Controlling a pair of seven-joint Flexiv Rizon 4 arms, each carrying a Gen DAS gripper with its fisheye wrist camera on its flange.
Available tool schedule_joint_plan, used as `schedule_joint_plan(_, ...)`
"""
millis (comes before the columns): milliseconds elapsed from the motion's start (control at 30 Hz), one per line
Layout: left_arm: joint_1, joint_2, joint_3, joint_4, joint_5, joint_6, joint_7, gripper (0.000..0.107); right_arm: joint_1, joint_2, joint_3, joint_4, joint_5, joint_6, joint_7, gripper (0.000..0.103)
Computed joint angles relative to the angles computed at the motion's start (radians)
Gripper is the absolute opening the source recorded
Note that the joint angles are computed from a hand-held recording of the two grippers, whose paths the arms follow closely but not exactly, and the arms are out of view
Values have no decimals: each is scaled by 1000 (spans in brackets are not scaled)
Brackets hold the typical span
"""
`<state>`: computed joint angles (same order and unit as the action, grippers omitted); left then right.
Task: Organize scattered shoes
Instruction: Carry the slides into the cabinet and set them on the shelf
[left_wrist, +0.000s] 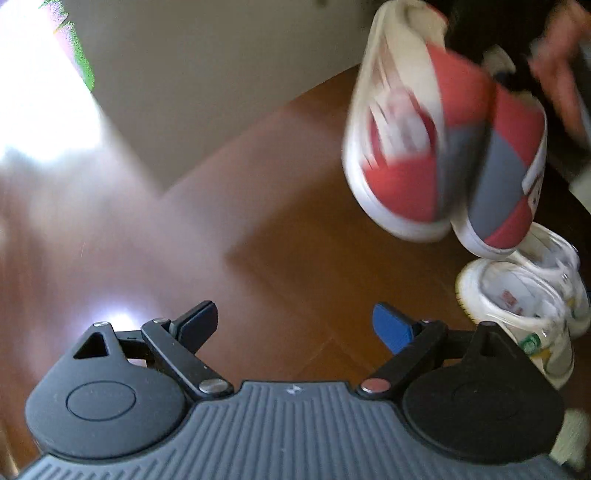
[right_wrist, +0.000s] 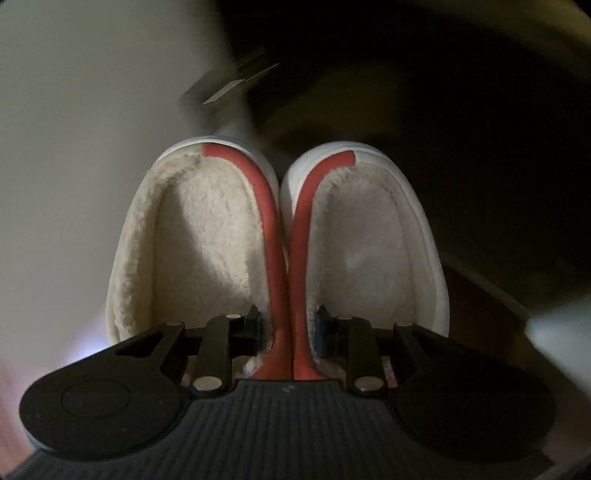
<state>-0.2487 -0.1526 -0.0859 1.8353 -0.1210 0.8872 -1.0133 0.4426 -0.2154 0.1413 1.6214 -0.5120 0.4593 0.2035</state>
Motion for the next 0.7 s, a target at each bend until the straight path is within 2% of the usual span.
schedule_joint_plan(33,3,-5,-16,11,-39,33,67,93,3,32,-6,11,1,-39,86,22)
schedule_joint_plan(100,10,-28,-66,36,-165,117,268,93,-1,78,-7,29,-11,-128,218,22)
schedule_joint_plan(167,20,-63,-140,60,-346,188,531,93,-16,98,-2,52,-34,-189,290,22)
schedule_joint_plan(267,1,-120,-177,48,-451,199,681,93,-48,116,4,118,-73,-162,349,23)
schedule_joint_plan(400,-37,-207,-191,8,-462,178,699,93,-81,125,9,177,-118,-115,371,24)
schedule_joint_plan(467,-55,-239,-208,14,-483,230,698,93,-92,127,8,200,-147,-95,371,25)
schedule_joint_plan(600,-77,-291,-214,-3,-481,255,593,93,-100,138,15,237,-208,-82,310,27)
schedule_joint_plan(700,-54,-310,-264,2,-526,282,604,93,-113,155,17,280,-260,-50,234,31)
